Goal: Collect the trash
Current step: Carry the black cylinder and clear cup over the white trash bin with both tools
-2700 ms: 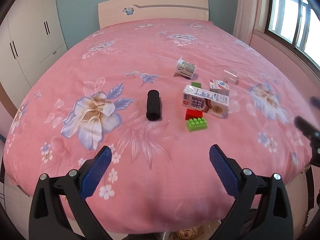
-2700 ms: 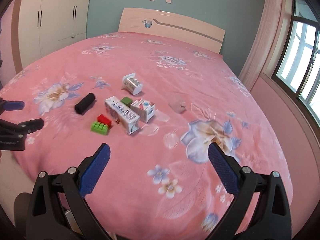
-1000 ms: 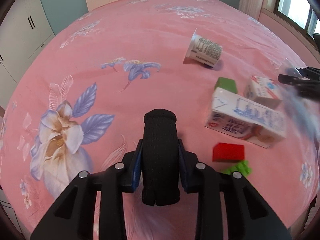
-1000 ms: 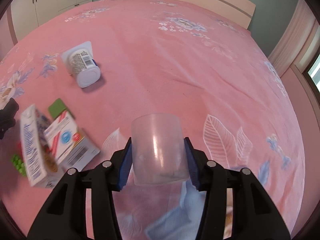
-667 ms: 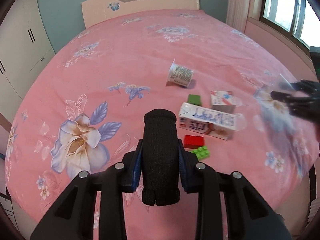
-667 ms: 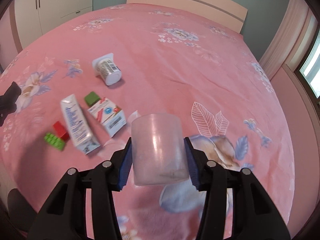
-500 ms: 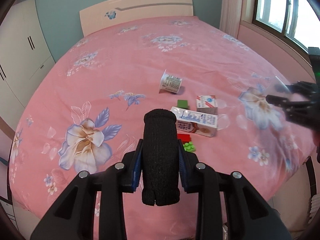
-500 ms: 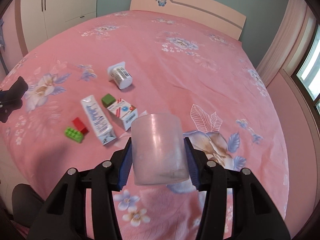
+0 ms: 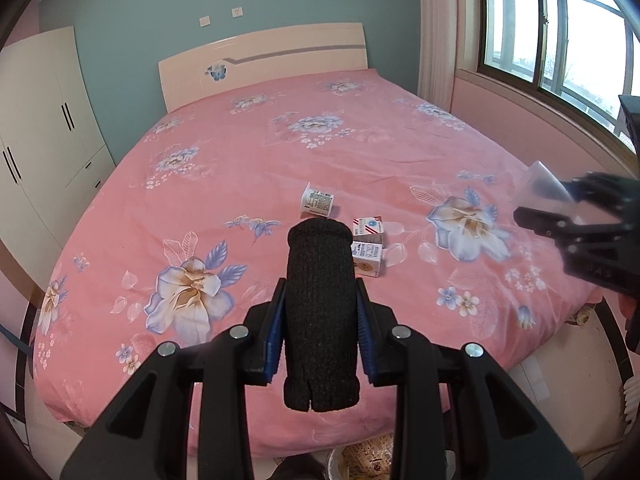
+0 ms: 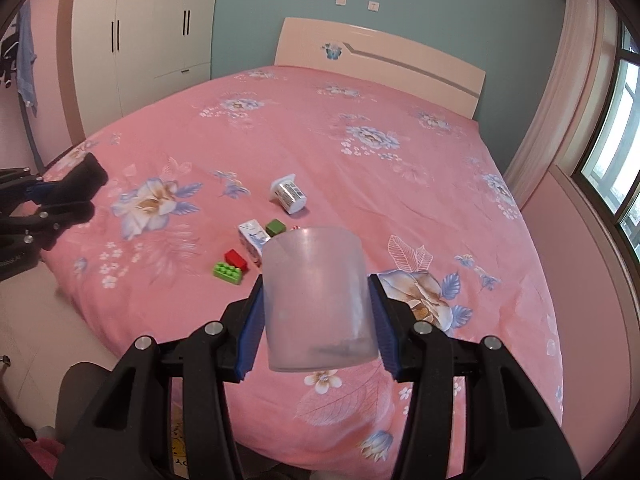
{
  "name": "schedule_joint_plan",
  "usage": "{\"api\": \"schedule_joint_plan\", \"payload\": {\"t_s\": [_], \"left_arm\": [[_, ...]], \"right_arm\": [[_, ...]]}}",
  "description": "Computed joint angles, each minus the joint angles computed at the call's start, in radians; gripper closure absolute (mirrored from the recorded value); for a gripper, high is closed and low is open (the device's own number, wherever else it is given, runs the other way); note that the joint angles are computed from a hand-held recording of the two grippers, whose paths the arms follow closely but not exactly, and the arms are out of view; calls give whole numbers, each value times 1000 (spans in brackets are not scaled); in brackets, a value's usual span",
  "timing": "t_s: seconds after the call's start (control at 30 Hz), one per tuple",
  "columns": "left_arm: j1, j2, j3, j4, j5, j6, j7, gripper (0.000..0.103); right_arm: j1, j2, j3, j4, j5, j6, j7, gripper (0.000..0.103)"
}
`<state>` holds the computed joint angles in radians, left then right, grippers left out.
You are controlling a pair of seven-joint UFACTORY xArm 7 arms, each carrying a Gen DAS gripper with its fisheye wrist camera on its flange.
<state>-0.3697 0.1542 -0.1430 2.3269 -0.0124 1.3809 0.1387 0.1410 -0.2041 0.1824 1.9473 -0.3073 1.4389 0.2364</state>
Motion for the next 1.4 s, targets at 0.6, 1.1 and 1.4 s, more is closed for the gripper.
{"api": "schedule_joint_plan", "payload": {"t_s": [0.6, 1.1, 1.4], "left_arm": [[78, -362, -3, -474, -105, -134, 90, 69], [87, -528, 14, -807, -156, -175, 158, 69], [73, -595, 9, -990, -162, -180, 183, 69]], "right_arm": [[23, -164, 106, -141, 37, 27, 94, 53], [46, -262, 139, -371, 100, -4, 151, 53], [104, -333, 130, -603, 187, -78, 182, 53]]}}
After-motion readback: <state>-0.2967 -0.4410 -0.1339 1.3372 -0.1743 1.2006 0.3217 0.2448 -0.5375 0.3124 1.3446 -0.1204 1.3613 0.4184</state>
